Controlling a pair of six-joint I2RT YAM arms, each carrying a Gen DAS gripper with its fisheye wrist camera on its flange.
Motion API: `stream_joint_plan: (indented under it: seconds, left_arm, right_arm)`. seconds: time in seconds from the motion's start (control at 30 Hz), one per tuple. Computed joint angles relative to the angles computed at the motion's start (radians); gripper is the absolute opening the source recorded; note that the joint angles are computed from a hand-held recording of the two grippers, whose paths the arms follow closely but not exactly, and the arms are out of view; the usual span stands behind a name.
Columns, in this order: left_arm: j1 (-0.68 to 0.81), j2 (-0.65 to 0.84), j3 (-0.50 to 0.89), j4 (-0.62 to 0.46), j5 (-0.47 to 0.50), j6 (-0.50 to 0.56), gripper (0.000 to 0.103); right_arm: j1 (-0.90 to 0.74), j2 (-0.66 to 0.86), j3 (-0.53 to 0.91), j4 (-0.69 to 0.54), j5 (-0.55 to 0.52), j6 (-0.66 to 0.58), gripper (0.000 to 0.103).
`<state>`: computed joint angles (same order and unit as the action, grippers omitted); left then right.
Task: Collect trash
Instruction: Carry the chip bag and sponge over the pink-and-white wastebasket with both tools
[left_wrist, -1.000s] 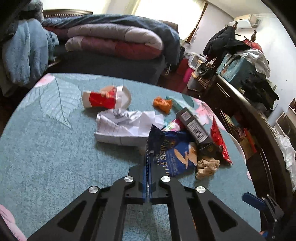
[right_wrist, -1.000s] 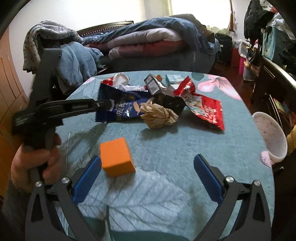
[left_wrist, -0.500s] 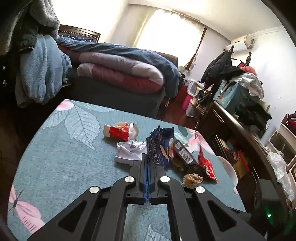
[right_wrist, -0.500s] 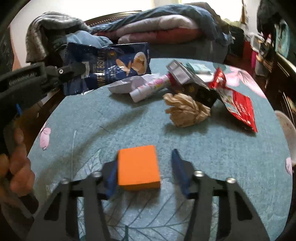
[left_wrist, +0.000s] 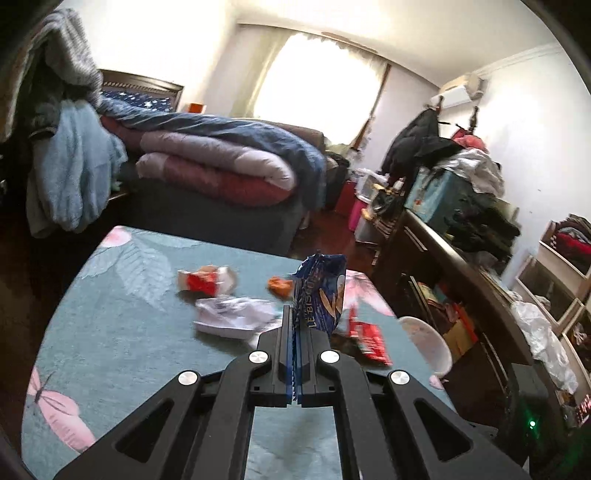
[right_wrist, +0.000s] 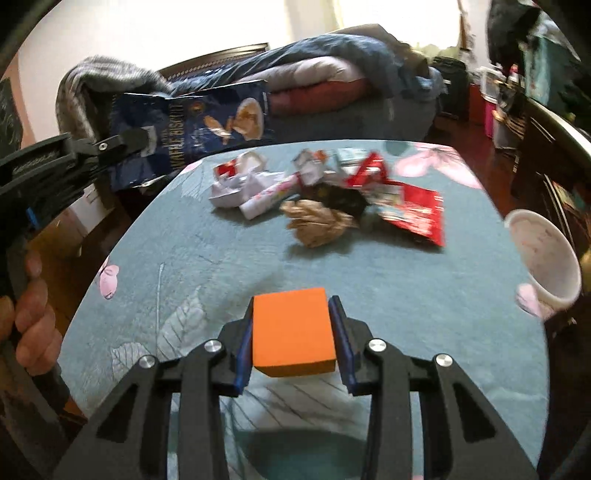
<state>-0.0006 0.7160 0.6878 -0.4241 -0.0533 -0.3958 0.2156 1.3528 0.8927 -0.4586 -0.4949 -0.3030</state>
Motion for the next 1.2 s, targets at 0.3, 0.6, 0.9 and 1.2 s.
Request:
stream_joint_plan:
  seconds: [0.3,0.6,0.9,1.2]
  left_arm:
    - [-0.4,0.177,0.116,0.061,-0.253,-0.08,0.001]
    - [-0.557,0.485,0.297,0.17,-0.283,-0.059,0.001]
    - [-0.589,0.798,0.525,0.222,-0.206,-0.023,0.001]
    - [-0.589,1.082,0.799,0.168,-0.138,0.032,0.001]
  right_arm:
    - [-0.305,-0.051,0.028,-0.122,-0.14,-0.134,0.037]
    - [-0.544,0.059,0.14,-0.133,-0.209,-0.205,0.038]
    - [-0.671,0.248,0.286,-0.054,-0.182,-0.172,0.038]
    - [-0.7,0.453,0.43,0.032,-0.115,-0.097,0.038]
